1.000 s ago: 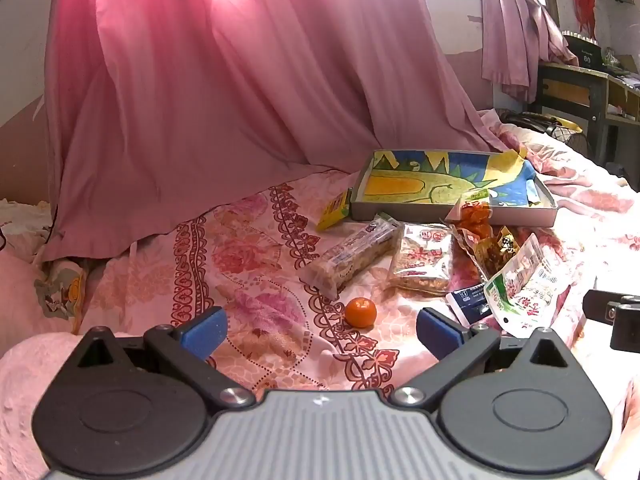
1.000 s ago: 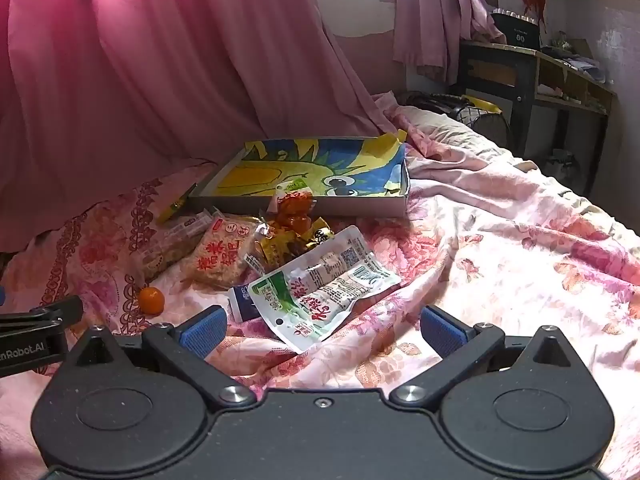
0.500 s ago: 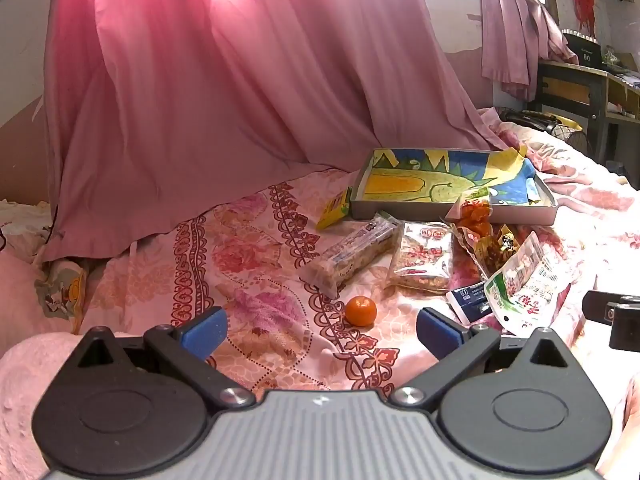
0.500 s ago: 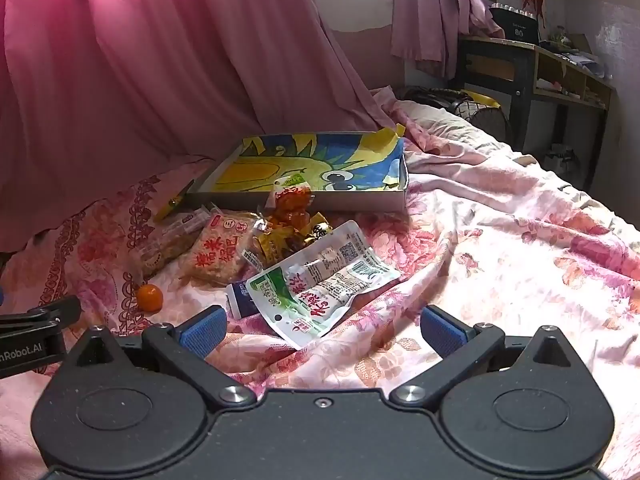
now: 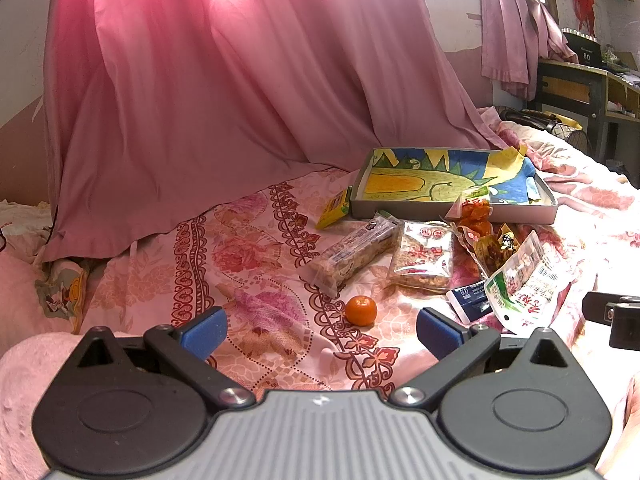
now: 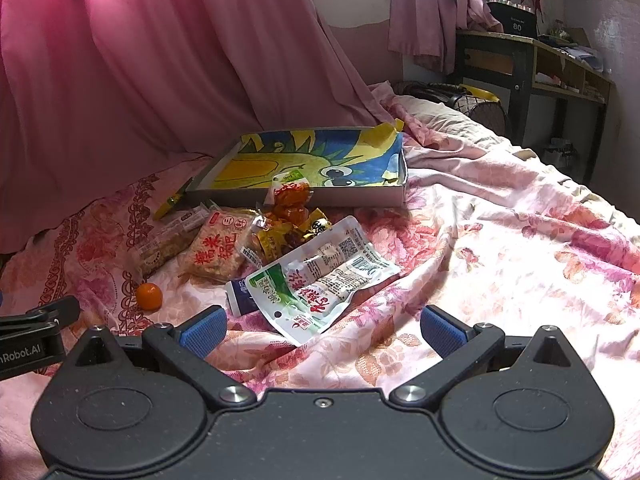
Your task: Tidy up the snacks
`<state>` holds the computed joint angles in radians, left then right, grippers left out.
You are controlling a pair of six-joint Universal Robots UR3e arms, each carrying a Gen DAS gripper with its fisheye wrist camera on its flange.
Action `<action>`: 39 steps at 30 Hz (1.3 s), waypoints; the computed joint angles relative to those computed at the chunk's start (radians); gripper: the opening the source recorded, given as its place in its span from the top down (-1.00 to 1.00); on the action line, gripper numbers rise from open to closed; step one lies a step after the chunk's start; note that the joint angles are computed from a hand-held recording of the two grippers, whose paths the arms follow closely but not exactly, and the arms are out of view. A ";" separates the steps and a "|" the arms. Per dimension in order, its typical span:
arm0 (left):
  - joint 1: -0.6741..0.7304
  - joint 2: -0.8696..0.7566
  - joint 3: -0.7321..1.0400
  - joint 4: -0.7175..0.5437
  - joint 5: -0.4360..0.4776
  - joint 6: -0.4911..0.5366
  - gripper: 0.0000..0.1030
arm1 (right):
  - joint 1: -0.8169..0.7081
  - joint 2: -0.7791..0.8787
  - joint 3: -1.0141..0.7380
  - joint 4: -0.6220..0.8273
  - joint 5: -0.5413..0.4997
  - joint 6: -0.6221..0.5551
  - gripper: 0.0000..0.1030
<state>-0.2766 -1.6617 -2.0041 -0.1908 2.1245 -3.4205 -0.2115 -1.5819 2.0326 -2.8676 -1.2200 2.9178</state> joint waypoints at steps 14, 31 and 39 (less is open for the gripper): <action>0.000 0.000 0.001 -0.001 0.000 0.000 -0.99 | 0.001 0.004 -0.012 0.014 -0.001 0.002 -0.99; 0.000 0.000 0.001 -0.003 0.001 0.001 -0.99 | 0.000 0.003 -0.010 0.017 0.000 0.003 -0.99; 0.000 0.000 0.001 -0.003 0.001 0.001 -0.99 | 0.000 0.004 -0.009 0.016 0.000 0.002 -0.99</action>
<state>-0.2770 -1.6617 -2.0028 -0.1943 2.1255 -3.4198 -0.2118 -1.5777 2.0235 -2.8512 -1.2201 2.9202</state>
